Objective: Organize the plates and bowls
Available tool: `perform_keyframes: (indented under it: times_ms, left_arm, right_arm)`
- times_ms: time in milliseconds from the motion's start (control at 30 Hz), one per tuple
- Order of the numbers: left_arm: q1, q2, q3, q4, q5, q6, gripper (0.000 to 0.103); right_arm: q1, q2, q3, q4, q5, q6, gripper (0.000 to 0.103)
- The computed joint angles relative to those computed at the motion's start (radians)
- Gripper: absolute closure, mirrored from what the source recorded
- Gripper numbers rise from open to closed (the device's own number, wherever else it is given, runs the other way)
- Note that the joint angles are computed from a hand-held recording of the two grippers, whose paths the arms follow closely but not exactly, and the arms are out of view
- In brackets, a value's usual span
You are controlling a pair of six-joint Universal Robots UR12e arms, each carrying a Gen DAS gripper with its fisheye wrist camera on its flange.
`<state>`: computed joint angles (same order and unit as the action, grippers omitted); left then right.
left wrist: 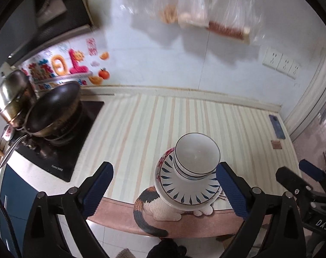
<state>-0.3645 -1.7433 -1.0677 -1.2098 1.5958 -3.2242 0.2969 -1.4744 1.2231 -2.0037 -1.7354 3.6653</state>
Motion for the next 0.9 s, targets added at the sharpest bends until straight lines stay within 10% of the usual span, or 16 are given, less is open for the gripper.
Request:
perform_keyframes:
  times_ms: [900]
  left_arm:
    - [0.041, 0.363, -0.292, 0.11, -0.025, 0.082, 0.005]
  right_arm:
    - [0.391, -0.138, 0.01, 0.098, -0.475, 0.209, 0.004]
